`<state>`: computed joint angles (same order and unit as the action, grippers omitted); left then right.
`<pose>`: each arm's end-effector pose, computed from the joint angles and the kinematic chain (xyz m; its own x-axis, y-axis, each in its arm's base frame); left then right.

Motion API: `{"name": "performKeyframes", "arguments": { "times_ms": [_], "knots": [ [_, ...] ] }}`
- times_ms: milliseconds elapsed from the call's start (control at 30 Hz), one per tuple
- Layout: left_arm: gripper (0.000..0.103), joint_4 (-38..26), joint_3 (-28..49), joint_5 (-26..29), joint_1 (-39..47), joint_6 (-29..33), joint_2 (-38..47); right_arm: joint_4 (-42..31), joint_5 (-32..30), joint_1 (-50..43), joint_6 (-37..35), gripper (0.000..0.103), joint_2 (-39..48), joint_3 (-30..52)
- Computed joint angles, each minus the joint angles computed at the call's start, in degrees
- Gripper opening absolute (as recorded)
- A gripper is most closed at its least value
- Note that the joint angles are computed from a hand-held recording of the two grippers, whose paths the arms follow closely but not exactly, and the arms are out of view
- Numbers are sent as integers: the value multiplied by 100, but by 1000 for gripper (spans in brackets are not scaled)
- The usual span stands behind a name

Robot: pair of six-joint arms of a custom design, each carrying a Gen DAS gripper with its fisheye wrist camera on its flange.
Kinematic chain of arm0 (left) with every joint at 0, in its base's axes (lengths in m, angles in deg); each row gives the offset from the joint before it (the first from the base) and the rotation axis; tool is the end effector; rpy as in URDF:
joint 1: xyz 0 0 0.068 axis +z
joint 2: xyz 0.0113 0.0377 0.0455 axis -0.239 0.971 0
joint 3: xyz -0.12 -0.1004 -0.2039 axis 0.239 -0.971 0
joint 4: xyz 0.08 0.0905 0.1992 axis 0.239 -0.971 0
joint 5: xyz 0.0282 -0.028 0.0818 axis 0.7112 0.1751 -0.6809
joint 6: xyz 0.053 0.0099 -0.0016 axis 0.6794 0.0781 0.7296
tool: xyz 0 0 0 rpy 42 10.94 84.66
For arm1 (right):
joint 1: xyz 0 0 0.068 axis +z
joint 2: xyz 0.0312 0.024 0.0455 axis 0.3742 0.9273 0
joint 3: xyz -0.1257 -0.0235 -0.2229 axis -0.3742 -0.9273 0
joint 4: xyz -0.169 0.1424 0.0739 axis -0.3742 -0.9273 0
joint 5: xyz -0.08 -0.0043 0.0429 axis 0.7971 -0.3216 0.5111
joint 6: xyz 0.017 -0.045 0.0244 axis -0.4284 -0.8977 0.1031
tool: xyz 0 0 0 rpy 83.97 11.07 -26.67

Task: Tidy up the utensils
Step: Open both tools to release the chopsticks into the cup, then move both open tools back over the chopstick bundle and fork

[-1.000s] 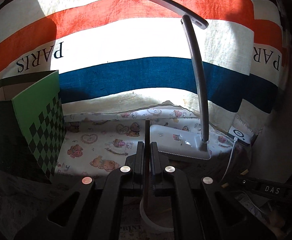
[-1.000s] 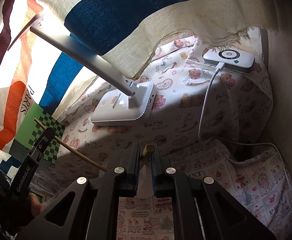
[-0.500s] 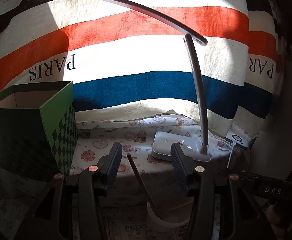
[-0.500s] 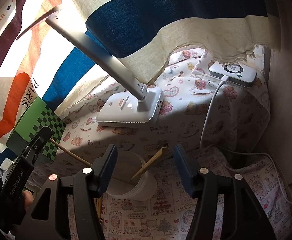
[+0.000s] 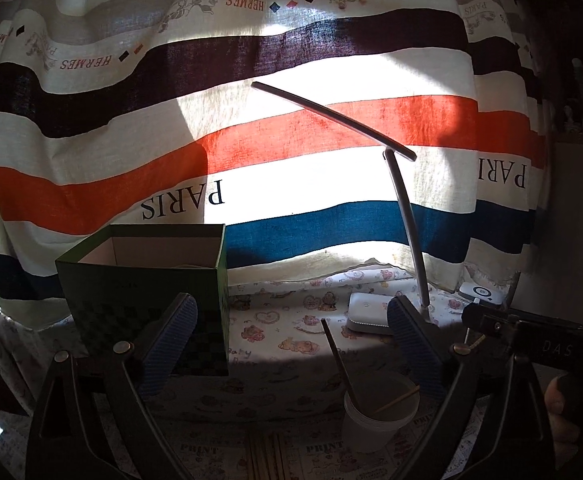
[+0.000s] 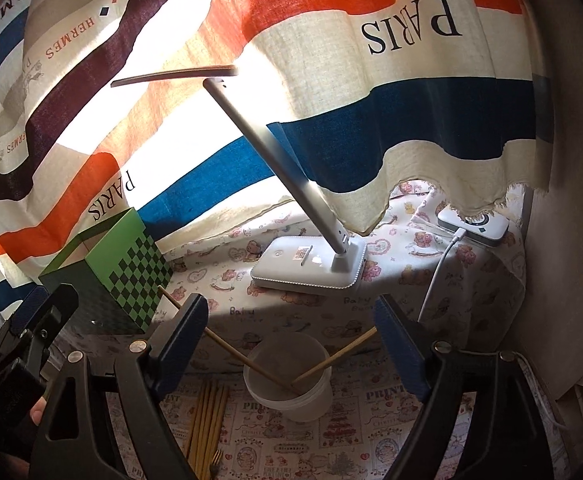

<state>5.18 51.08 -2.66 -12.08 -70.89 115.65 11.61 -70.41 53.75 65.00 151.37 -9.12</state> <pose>0.2266 0.0054 0.3010 -0.2133 -0.0469 -0.9759 0.0001 0.9988 -0.0481 0.2815 0.1651 0.3099 -0.5053 0.1345 -0.8524 -0.1649 0.9545 0.2484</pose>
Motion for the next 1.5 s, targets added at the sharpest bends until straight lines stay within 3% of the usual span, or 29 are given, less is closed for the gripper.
{"name": "performKeyframes", "arguments": {
  "times_ms": [100, 233, 300, 400, 533, 600, 833, 1067, 1167, 1200, 1300, 1500],
  "knots": [
    [102, 58, -472, 118, 379, 145, -680, 58, 52, 265, -54, 87, -78, -28],
    [102, -87, -1001, 246, 911, 372, -1577, 142, 480, 688, -136, 89, -186, -81],
    [102, -243, -1268, 642, 1387, 440, -2056, 243, 654, 889, -157, 90, -318, -205],
    [102, -396, -1552, 1167, 2039, 456, -2517, 420, 832, 1191, -109, 103, -482, -493],
    [102, -428, -1964, 2081, 3002, 537, -2801, 573, 1309, 1681, -320, 103, -398, -804],
    [102, -256, -2250, 2268, 3227, 641, -2828, 801, 1668, 1923, -269, 103, -294, -1091],
    [102, 798, -2994, 2437, 3435, 739, -1817, 1310, 2002, 2117, 461, 103, 280, -1774],
    [102, 1480, -2939, 2334, 3479, 769, -242, 1836, 941, 1940, 291, 102, 675, -1882],
    [102, 2437, -3236, 2021, 3655, 254, 49, 2070, 1055, 2041, 165, 93, 874, -1908],
    [102, 2439, -3180, 2058, 3719, 245, 149, 2030, 1194, 2081, 153, 93, 973, -1844],
    [102, 1694, -2595, 2938, 4102, 385, 660, 2173, 1389, 2108, 195, 92, 1164, -1839],
    [102, 1737, -2504, 2191, 3640, 726, 980, 2185, 1537, 2108, 427, 78, 1346, -1799]
  ]
}}
